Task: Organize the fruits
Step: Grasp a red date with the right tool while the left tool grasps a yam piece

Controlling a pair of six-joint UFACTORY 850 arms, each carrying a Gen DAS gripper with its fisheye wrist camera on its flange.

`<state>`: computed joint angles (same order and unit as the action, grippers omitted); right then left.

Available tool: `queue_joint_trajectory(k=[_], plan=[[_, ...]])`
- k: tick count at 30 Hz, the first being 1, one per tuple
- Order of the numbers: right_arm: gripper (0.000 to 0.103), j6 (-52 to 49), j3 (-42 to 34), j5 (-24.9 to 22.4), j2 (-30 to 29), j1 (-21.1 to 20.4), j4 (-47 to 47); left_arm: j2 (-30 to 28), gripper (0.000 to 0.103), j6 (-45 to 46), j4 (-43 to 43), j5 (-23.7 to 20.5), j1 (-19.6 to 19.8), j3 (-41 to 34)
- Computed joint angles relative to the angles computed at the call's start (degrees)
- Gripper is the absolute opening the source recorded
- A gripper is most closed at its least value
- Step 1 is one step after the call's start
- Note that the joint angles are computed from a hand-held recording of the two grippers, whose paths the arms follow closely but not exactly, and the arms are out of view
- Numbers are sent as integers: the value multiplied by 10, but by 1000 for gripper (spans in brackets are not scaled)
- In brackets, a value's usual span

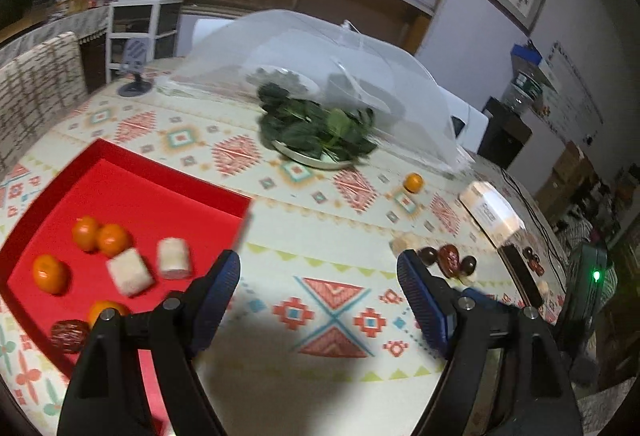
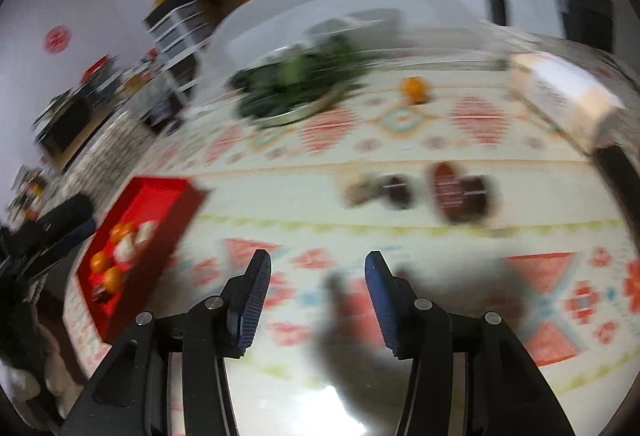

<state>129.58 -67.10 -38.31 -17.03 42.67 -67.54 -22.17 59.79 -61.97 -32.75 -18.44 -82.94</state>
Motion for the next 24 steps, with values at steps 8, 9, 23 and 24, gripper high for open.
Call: queue_joint_trajectory(k=[8, 9, 23, 24], plan=[[53, 26, 84, -27, 83, -45, -18, -24, 80, -57, 50, -4, -34, -18], [53, 18, 84, -15, 85, -56, -21, -26, 80, -61, 57, -1, -38, -19], [40, -304, 7, 81, 6, -125, 185, -69, 80, -108, 116, 2, -58, -62], [38, -306, 13, 85, 11, -123, 187, -77, 80, -113, 122, -2, -61, -71]])
